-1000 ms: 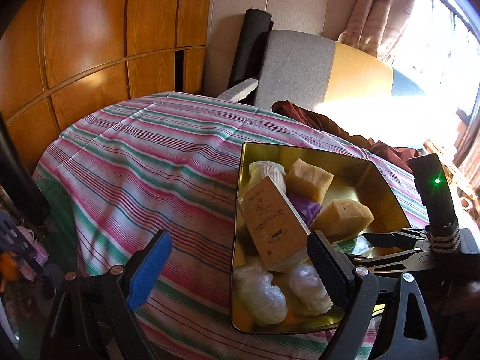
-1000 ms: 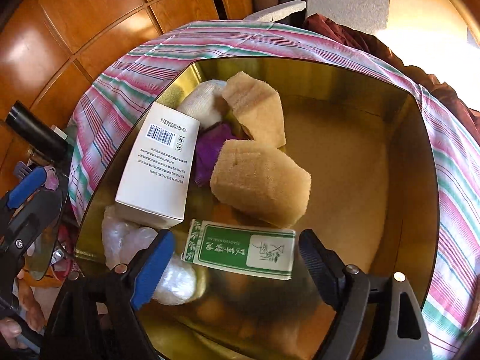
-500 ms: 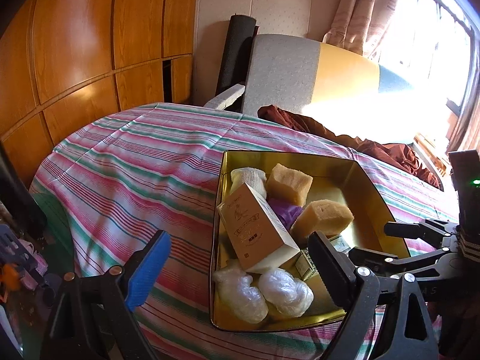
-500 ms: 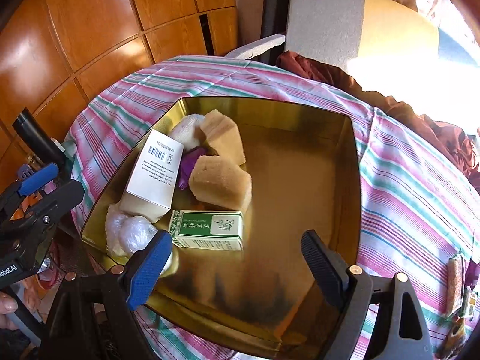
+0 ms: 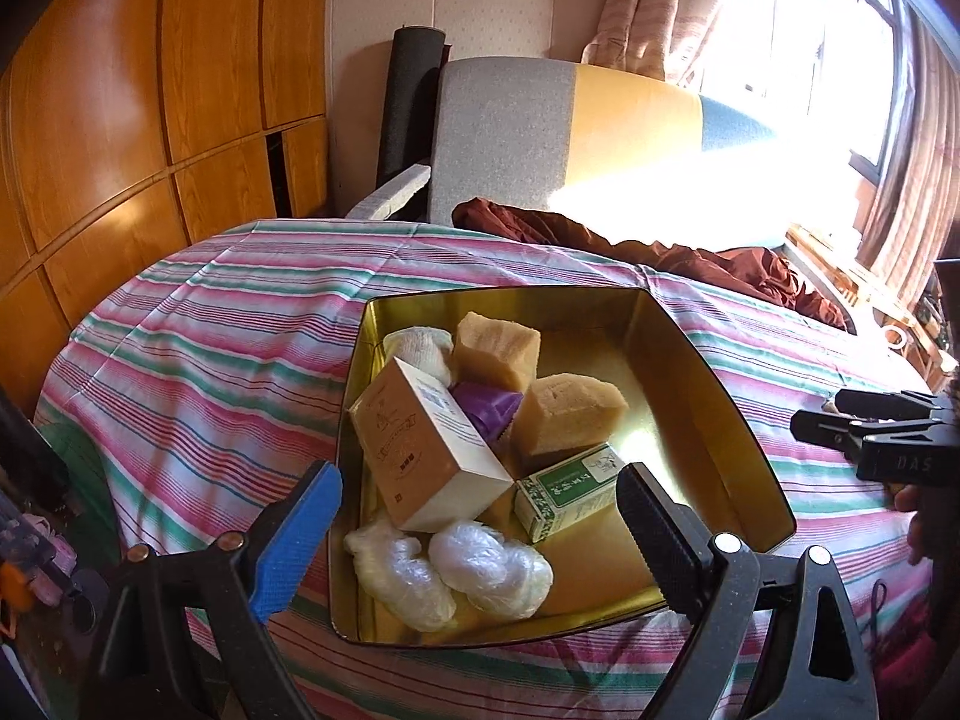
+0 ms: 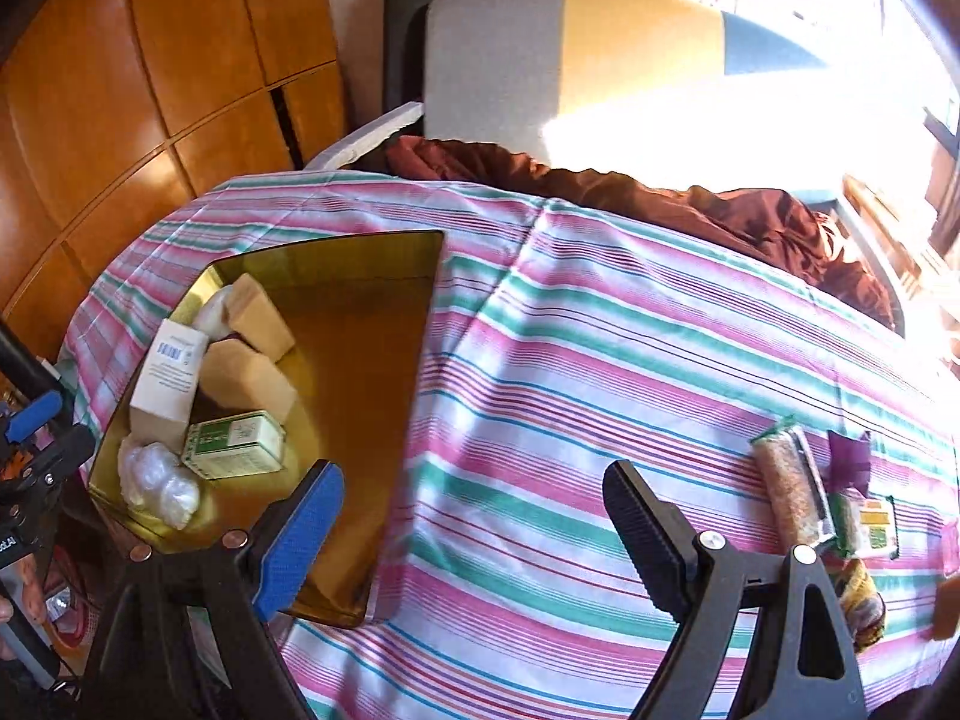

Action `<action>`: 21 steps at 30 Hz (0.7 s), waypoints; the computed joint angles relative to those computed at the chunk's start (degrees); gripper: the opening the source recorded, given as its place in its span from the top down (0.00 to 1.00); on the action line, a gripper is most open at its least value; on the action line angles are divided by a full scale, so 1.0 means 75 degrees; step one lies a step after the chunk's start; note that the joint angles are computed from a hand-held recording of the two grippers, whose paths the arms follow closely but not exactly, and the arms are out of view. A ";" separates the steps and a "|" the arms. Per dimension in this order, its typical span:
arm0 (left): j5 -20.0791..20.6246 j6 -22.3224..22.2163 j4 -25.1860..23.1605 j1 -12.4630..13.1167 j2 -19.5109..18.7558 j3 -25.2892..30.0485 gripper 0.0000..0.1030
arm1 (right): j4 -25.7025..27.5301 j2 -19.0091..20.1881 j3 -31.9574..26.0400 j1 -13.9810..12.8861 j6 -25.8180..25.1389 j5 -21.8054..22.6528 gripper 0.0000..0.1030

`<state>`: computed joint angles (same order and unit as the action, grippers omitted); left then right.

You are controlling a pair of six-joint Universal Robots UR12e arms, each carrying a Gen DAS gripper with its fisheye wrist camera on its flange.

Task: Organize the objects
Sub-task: 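Move both tools back toward the remaining snack packets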

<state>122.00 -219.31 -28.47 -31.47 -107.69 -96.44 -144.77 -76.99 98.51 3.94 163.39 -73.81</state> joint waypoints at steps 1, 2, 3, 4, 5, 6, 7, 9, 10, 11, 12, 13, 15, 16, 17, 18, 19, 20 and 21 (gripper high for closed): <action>-0.0056 0.0079 -0.0001 -0.0008 -0.0031 0.0045 0.09 | -0.0070 -0.0008 0.0014 -0.0087 0.0121 -0.0106 0.11; -0.0091 0.0153 -0.0006 -0.0024 -0.0069 0.0098 0.09 | -0.0144 -0.0019 0.0032 -0.0180 0.0245 -0.0215 0.10; -0.0143 0.0243 -0.0012 -0.0034 -0.0112 0.0157 0.09 | -0.0209 -0.0023 0.0041 -0.0277 0.0368 -0.0319 0.10; -0.0204 0.0338 -0.0006 -0.0046 -0.0154 0.0213 0.09 | -0.0257 -0.0028 0.0046 -0.0379 0.0500 -0.0418 0.10; -0.0267 0.0434 -0.0002 -0.0061 -0.0197 0.0273 0.09 | -0.0286 -0.0032 0.0045 -0.0489 0.0646 -0.0512 0.10; -0.0335 0.0535 0.0015 -0.0072 -0.0241 0.0333 0.09 | -0.0320 -0.0035 0.0047 -0.0603 0.0812 -0.0601 0.10; -0.0408 0.0651 0.0048 -0.0084 -0.0287 0.0393 0.09 | -0.0367 -0.0040 0.0055 -0.0717 0.0988 -0.0684 0.10; -0.0492 0.0869 0.0050 -0.0122 -0.0398 0.0553 0.09 | -0.0482 -0.0055 0.0093 -0.0944 0.1344 -0.0879 0.10; -0.0551 0.0966 0.0048 -0.0136 -0.0457 0.0639 0.09 | -0.0565 -0.0071 0.0132 -0.1051 0.1541 -0.1000 0.10; -0.0629 0.1059 0.0052 -0.0146 -0.0514 0.0725 0.09 | -0.0640 -0.0091 0.0178 -0.1164 0.1758 -0.1077 0.10; -0.0706 0.1158 0.0084 -0.0159 -0.0574 0.0805 0.09 | -0.0684 -0.0110 0.0223 -0.1287 0.2001 -0.1091 0.10; -0.0784 0.1278 0.0112 -0.0172 -0.0640 0.0898 0.09 | -0.0715 -0.0121 0.0258 -0.1416 0.2284 -0.1078 0.10; -0.0962 0.1518 0.0107 -0.0197 -0.0795 0.1123 0.09 | -0.0800 -0.0156 0.0352 -0.1670 0.2895 -0.1034 0.10; -0.1066 0.1632 0.0098 -0.0214 -0.0878 0.1243 0.09 | -0.0878 -0.0168 0.0407 -0.1798 0.3236 -0.0955 0.10; -0.1167 0.1747 0.0087 -0.0230 -0.0962 0.1364 0.09 | -0.0979 -0.0180 0.0471 -0.1932 0.3582 -0.0798 0.10; -0.1274 0.1877 0.0060 -0.0248 -0.1054 0.1498 0.09 | -0.1087 -0.0191 0.0536 -0.2059 0.3914 -0.0572 0.10; -0.1380 0.2007 0.0022 -0.0269 -0.1153 0.1642 0.09 | -0.1221 -0.0196 0.0613 -0.2194 0.4220 -0.0308 0.10; -0.1478 0.2114 -0.0026 -0.0290 -0.1255 0.1784 0.09 | -0.1353 -0.0200 0.0685 -0.2311 0.4538 -0.0079 0.10; -0.1594 0.2202 -0.0109 -0.0312 -0.1360 0.1938 0.09 | -0.1476 -0.0195 0.0755 -0.2400 0.4870 0.0087 0.09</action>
<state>110.05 -202.80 -29.28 -33.81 -117.89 -81.90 -155.83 -78.45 104.17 -14.05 199.91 -73.15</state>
